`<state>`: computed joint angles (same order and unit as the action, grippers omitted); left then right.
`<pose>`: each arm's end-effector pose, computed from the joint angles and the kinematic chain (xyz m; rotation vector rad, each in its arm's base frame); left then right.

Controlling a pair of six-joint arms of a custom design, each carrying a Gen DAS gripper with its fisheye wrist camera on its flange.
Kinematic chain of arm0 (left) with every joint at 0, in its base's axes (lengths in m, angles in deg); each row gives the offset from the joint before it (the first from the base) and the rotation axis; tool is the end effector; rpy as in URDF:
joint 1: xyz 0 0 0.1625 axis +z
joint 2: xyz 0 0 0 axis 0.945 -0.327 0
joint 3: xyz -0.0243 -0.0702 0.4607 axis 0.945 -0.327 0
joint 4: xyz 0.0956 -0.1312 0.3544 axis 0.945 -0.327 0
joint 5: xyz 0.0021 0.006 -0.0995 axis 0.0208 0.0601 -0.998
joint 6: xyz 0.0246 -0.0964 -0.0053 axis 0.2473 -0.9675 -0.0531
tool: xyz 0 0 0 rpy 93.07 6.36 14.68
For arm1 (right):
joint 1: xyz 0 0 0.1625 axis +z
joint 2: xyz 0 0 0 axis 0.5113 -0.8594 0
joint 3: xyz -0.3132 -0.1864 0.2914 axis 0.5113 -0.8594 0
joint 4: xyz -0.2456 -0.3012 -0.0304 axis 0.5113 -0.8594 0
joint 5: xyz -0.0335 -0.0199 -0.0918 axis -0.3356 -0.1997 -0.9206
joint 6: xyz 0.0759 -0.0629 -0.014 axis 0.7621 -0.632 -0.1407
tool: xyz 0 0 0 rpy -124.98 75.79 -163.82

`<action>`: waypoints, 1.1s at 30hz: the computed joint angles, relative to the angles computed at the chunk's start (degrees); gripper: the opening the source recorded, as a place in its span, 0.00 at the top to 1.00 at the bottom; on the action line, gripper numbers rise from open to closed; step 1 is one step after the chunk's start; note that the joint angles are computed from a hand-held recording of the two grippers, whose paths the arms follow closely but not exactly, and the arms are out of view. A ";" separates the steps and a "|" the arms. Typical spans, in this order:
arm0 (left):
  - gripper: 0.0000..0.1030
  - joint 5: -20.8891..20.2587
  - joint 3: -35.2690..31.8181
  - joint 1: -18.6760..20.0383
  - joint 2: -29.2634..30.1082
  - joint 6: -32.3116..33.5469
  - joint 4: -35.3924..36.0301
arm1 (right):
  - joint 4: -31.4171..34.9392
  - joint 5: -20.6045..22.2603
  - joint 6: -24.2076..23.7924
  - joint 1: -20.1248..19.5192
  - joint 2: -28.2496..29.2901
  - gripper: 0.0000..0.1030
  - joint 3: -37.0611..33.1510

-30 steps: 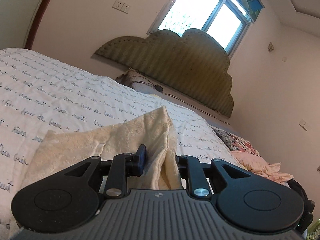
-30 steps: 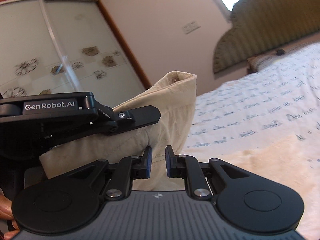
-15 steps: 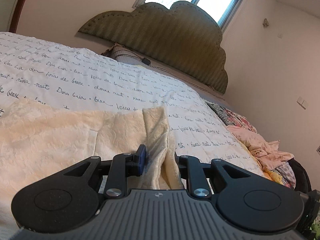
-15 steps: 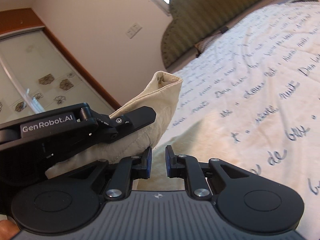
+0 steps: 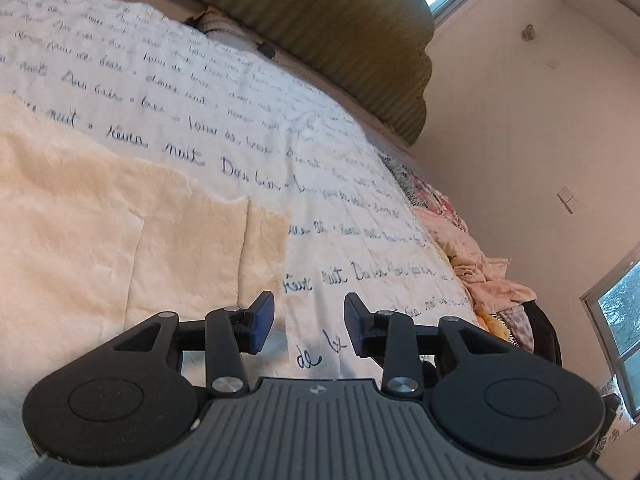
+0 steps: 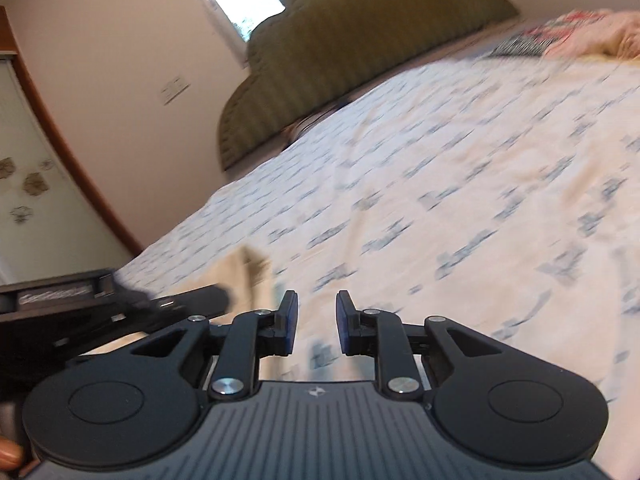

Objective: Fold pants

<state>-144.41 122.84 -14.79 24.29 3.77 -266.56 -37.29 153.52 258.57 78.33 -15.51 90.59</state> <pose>-0.1675 -0.4955 0.1576 -0.7346 -2.8650 0.6582 0.1879 -0.3408 0.0650 -0.2372 -2.1459 1.6967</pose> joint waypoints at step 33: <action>0.27 21.35 23.28 -0.20 -27.31 41.33 -7.02 | 16.71 -0.85 -15.33 7.47 10.48 0.43 -12.69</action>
